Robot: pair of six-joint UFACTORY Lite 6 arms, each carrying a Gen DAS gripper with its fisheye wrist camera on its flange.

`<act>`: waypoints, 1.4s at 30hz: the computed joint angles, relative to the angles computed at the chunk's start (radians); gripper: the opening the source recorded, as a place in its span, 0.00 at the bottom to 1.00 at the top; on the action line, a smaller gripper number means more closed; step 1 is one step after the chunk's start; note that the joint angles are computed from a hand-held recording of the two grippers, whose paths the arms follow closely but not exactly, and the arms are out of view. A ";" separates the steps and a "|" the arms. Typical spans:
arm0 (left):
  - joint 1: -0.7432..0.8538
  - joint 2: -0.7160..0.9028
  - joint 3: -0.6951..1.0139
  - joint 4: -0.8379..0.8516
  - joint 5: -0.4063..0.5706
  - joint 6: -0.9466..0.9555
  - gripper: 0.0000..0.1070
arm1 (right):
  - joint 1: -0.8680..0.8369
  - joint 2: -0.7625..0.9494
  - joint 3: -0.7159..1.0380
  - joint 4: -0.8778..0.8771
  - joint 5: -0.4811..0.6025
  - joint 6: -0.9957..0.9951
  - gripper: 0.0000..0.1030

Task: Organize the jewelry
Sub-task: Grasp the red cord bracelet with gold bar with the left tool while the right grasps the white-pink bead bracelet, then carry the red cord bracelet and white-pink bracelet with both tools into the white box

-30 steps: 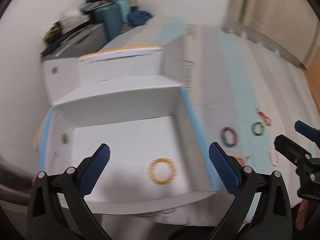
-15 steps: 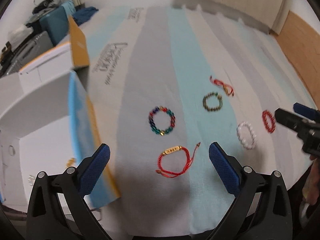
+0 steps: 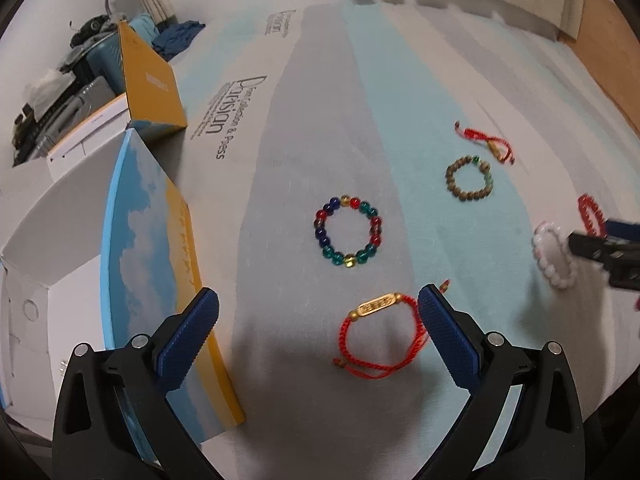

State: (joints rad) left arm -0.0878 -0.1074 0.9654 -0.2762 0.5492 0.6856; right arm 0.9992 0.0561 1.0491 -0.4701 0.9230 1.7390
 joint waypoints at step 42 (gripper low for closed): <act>0.039 0.212 0.016 -0.138 0.092 0.083 0.06 | -0.049 0.068 -0.075 0.039 -0.152 0.013 0.21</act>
State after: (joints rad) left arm -0.0487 0.1043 0.9812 -0.4147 0.6409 0.7685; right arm 0.9502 0.1238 0.9746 -0.4307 0.7709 1.7518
